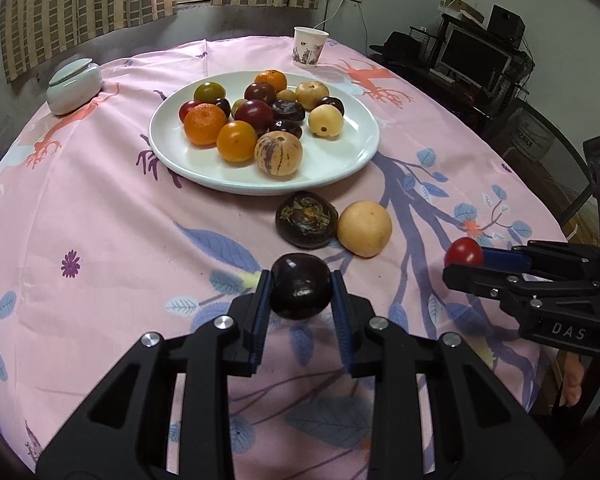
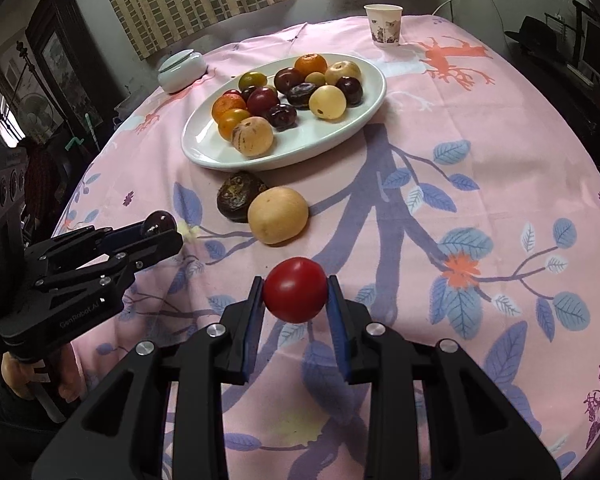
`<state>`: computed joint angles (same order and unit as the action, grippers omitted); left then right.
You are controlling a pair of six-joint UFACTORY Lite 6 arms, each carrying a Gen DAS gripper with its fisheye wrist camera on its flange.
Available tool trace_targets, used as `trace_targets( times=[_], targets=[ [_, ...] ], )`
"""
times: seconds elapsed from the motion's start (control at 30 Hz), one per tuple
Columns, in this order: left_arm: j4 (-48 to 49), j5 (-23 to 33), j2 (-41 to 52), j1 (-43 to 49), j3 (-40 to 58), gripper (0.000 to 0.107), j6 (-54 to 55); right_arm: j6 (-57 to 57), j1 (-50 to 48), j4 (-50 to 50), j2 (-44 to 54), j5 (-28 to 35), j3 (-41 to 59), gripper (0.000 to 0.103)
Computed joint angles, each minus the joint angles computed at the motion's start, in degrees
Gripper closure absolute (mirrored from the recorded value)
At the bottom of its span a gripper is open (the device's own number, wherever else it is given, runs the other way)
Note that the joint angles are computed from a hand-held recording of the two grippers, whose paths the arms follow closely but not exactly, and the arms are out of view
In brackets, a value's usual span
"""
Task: Organize fruits
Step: 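Carry the tomato and date onto the plate and open both tools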
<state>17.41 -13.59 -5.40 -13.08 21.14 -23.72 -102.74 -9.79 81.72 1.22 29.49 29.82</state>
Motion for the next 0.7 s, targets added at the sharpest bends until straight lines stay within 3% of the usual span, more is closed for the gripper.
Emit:
trace_targets(
  times=[0.3, 0.53, 0.7],
  targets=[
    [8.75, -0.88, -3.58, 2.68, -2.68, 0.078, -7.86, 1.15, 3.69, 0.29, -1.27, -1.48, -0.73, 0.072],
    [9.79, -0.28, -2.54, 3.24, -1.5, 0.078, -9.0, 0.88, 3.61, 0.37, -0.26, -1.38, -0.02, 0.072],
    [20.34, 3.03, -1.96, 6.0, 3.18, 0.078, -17.5, 4.32, 4.15, -3.6, 1.93, -0.48, 4.76, 0.072]
  ],
)
